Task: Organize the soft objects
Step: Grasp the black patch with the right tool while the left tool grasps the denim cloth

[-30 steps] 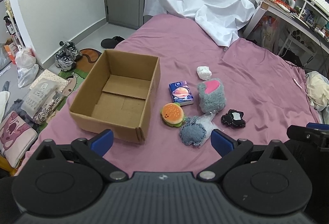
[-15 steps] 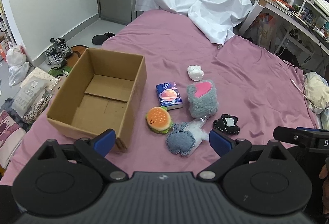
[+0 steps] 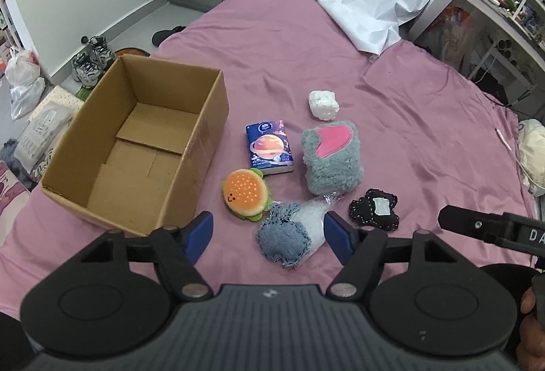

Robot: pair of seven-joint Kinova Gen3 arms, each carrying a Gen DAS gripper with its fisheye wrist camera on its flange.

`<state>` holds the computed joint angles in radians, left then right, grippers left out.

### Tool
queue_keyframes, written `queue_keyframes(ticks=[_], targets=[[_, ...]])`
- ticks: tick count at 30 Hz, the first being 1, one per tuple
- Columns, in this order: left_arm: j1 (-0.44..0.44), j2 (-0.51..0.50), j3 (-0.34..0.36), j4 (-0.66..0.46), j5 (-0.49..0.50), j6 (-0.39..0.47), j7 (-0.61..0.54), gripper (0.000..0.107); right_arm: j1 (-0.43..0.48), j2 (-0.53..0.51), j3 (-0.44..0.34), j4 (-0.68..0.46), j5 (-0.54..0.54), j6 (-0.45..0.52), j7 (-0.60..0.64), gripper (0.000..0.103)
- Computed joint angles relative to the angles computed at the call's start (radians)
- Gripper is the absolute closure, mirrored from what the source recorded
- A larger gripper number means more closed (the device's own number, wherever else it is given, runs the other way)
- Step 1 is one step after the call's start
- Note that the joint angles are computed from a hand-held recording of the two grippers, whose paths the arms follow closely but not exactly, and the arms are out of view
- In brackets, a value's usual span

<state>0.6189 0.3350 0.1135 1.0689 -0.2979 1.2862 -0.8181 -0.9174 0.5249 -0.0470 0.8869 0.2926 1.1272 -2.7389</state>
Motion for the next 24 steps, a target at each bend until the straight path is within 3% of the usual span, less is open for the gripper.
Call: queue_keyframes(ticks=[9, 24], targets=[[-0.015, 0.063, -0.014, -0.037, 0.051, 0.031, 0.046, 0.055, 0.064, 0.0, -0.015, 0.045, -0.073, -0.075, -0.017, 0.021], [-0.039, 0.189, -0.036, -0.105, 0.138, 0.064, 0.109, 0.058, 0.153, 0.092, -0.043, -0.018, -0.23, -0.095, 0.017, 0.03]])
